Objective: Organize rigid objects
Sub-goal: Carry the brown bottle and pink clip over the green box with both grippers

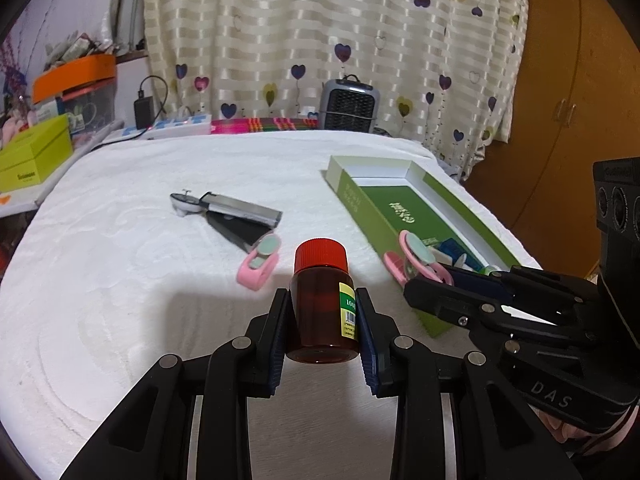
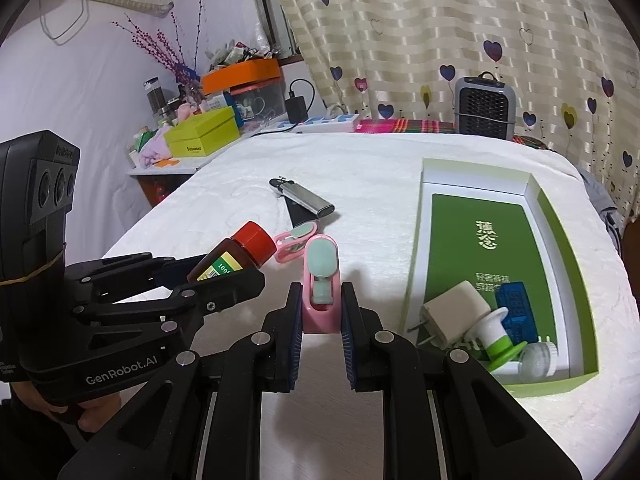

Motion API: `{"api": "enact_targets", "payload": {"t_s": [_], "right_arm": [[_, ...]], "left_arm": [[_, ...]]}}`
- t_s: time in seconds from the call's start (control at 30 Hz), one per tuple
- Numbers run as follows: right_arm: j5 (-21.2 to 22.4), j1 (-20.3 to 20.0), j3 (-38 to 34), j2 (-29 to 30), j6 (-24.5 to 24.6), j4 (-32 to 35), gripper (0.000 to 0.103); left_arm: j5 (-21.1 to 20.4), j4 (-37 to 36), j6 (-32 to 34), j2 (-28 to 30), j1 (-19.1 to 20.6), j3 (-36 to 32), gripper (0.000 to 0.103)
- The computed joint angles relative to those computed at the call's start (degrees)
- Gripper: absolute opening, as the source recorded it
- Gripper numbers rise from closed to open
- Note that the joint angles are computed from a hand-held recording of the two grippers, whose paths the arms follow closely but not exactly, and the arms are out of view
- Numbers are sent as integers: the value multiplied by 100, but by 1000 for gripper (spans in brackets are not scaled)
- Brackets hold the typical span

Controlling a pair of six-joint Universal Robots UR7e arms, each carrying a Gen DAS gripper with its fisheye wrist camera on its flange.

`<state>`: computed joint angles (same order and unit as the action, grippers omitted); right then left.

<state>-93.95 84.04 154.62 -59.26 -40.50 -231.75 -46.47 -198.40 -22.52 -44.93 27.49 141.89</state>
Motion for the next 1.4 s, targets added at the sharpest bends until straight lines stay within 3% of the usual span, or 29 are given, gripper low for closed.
{"api": "enact_targets", "payload": {"t_s": [0.83, 1.4], "right_arm": [[408, -1069, 369, -1073, 69, -172, 18], [444, -1667, 307, -1325, 128, -6, 18]], "left_arm": [[-634, -61, 531, 595, -67, -752, 30], [-1079, 300, 778, 1060, 90, -1369, 30]]}}
